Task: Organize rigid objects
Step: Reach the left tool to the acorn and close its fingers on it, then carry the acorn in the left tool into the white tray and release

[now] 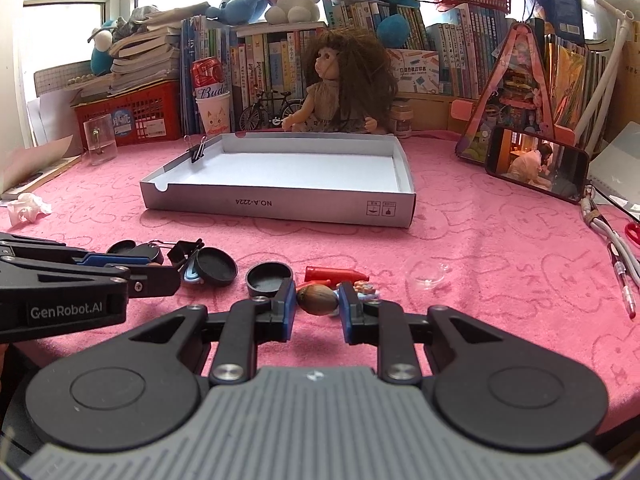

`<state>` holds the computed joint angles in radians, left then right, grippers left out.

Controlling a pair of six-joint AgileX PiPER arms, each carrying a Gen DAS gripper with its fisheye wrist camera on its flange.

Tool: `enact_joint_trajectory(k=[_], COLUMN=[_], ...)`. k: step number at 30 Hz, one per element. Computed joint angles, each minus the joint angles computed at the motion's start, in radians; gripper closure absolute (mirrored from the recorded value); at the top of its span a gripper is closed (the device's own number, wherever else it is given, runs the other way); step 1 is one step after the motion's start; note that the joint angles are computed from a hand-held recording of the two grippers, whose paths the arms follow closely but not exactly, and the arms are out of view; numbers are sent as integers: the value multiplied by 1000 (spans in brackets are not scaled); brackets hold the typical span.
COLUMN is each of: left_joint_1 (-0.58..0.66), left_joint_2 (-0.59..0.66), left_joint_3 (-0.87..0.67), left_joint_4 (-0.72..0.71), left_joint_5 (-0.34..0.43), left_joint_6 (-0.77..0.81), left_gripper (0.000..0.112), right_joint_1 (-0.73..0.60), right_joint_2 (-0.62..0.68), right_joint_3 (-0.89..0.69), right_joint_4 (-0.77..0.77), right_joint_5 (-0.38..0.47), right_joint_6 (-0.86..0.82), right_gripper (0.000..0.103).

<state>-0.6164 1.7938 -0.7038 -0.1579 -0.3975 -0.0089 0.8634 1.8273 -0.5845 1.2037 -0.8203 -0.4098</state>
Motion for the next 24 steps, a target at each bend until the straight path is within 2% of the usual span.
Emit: enact_joint_trajectory(k=[6,9,19,24], left_joint_1=[30,55,119,145], left_joint_2=[1,14,83,160], left_joint_3=[-75,-129,-305,-461], left_joint_4=[-75,-69,26,72], left_joint_5=[41,62,146,233], left_joint_6=[94,90,-21,-75], left_gripper=[91,91,91,91], right_joint_1=[-74,-141,-289,-354], right_joint_2=[-34,-55,-48,-21], right_joint_3=[-6,-15,-83,-170], right_joint_4=[-24,-63,-159,-177], right_joint_5=[8,44,140,212], right_joint_6=[-6,5,12,-58], right_gripper=[76,76,76,76])
